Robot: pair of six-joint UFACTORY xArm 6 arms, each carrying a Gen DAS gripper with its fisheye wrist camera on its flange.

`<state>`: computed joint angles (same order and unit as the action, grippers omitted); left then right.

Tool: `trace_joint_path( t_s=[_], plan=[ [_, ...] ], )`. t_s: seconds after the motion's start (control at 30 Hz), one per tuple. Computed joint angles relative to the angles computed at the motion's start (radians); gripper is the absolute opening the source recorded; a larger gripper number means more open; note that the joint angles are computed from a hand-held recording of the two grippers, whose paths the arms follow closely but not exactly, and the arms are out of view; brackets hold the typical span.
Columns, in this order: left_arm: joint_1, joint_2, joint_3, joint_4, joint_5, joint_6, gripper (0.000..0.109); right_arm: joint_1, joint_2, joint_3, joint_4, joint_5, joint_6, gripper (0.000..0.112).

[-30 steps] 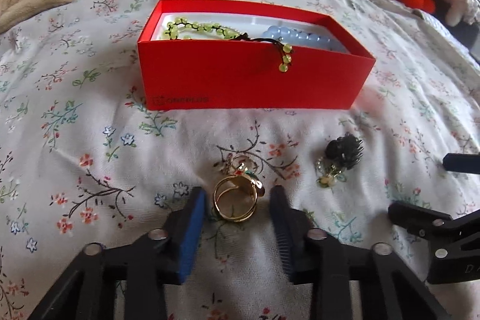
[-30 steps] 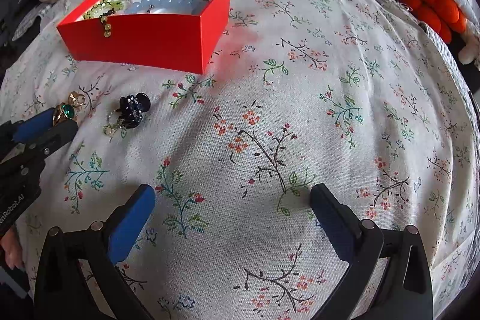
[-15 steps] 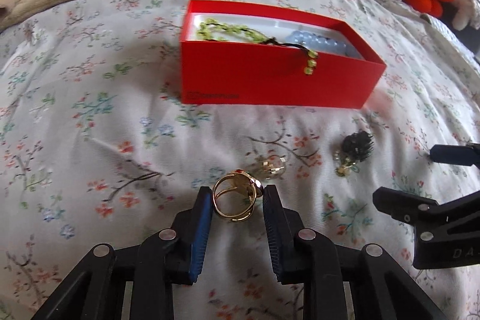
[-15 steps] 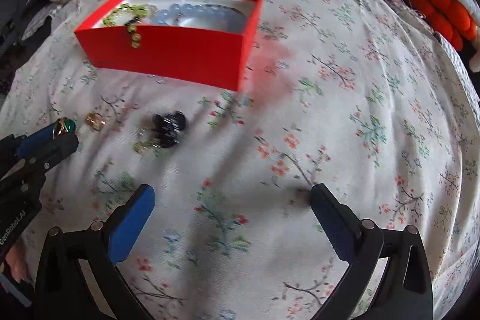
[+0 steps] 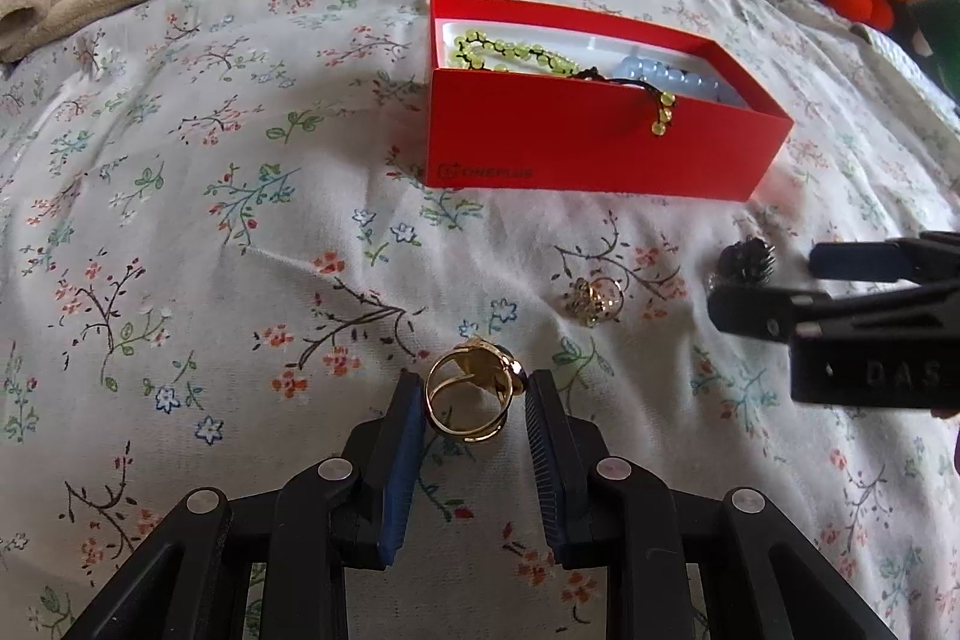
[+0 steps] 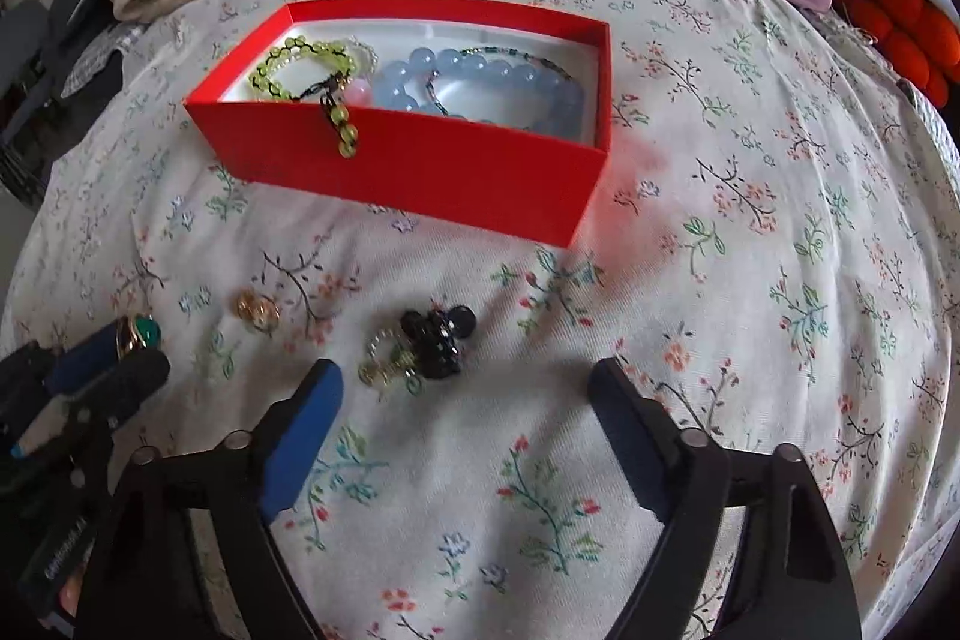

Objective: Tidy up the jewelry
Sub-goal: 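Grasp a gold ring with the left gripper while the right gripper reaches for the black flower ornament, then close the right gripper on the black flower ornament, keeping the ring held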

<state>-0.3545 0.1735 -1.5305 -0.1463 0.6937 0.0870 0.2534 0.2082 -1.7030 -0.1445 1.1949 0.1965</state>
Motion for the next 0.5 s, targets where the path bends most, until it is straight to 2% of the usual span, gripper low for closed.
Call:
trace_joint_path(
  t_s=[0.2, 0.5],
  plan=[
    [0.009, 0.000, -0.002, -0.013, 0.011, 0.007, 0.028, -0.004, 0.038, -0.058, 0.050, 0.019, 0.026, 0.065],
    [0.009, -0.004, 0.002, -0.015, 0.017, 0.004, 0.028, -0.023, 0.066, -0.098, 0.094, 0.037, 0.064, 0.027]
  ],
)
